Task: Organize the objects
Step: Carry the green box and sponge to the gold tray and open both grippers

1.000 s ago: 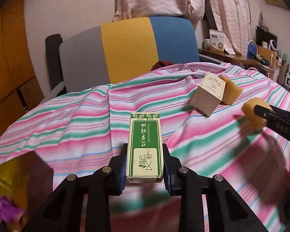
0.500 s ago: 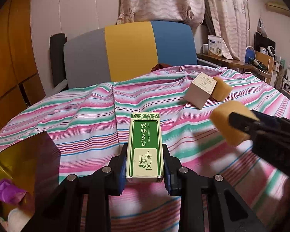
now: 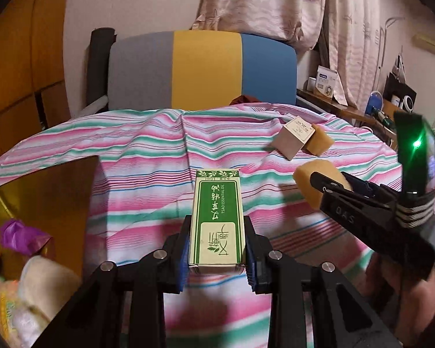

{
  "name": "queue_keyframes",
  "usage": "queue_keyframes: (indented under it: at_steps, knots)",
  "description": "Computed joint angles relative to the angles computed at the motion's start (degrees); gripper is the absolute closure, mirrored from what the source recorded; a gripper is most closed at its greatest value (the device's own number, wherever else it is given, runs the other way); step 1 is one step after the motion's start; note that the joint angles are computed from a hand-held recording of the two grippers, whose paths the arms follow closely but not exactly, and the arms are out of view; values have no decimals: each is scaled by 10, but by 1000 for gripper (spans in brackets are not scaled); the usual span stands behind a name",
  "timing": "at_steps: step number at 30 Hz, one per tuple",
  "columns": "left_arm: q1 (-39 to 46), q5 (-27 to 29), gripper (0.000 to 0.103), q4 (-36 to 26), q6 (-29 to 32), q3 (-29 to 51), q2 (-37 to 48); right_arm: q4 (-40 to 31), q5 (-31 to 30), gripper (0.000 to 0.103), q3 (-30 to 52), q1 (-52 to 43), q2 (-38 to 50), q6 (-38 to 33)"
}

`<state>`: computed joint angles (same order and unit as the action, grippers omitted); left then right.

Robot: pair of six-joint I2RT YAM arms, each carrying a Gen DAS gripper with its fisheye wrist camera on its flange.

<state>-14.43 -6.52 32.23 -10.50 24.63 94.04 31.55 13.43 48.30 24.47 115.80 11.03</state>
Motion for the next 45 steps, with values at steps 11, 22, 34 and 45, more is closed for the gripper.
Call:
queue_keyframes:
  at_steps: [11,22,34,45]
  knots:
    - [141,79,72,-103,19,-78,-189,5,10,54,-8,8,-11,-12]
    - [416,236,72,-202,88,-59,-192,-2,-37,54,-38,84,-78,33]
    - [545,287,72,-244,120,-2,-100,-32,-75,54,18,228,-100,50]
    - [529,283,63,-304,109,110,19,-89,-69,54,84,281,-66,42]
